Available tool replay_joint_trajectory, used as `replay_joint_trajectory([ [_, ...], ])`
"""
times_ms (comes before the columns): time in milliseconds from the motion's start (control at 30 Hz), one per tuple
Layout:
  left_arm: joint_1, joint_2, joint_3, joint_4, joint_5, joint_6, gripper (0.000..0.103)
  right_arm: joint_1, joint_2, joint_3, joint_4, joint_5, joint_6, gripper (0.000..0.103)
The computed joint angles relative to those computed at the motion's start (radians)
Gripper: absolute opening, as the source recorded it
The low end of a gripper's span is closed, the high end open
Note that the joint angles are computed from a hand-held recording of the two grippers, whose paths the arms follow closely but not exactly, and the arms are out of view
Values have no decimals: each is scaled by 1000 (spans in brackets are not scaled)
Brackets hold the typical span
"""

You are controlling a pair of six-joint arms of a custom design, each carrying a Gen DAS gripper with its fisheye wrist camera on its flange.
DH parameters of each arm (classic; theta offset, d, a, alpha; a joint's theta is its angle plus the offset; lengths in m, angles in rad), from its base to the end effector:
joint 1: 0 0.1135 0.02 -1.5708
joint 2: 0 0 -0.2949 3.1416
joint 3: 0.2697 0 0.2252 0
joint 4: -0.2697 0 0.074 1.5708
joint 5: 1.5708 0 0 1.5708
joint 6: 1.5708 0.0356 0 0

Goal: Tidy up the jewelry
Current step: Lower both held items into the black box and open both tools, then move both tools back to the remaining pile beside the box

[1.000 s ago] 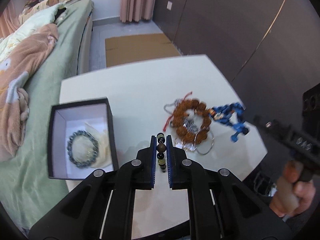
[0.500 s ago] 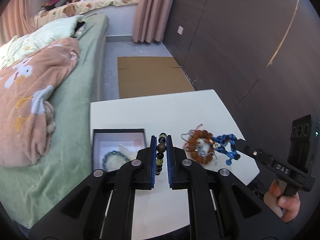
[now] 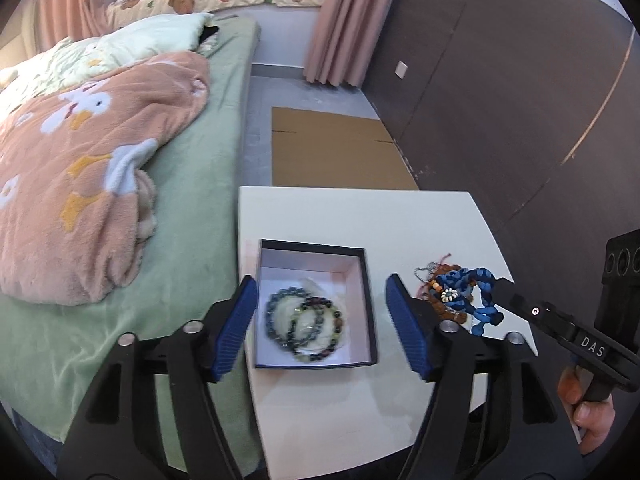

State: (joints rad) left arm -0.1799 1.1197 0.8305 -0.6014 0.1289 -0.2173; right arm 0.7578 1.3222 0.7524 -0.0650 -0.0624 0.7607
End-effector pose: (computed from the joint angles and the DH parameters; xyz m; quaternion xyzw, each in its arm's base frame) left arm 0.1815 -0.0377 0.2895 0.0039 0.9410 -0.1252 0.3144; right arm 0.1806 0.1740 0.2678 -0.0128 0.8921 0.3306 0.3079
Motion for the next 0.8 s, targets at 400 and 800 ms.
replay_joint_trajectory([
  [400,308,-57,-8,-73,141,162,86,67,183,225,-30,-36,-5,74],
  [800,186,-49,-29,-34,114,96,93,-38,-7,74,-120,30,4,77],
])
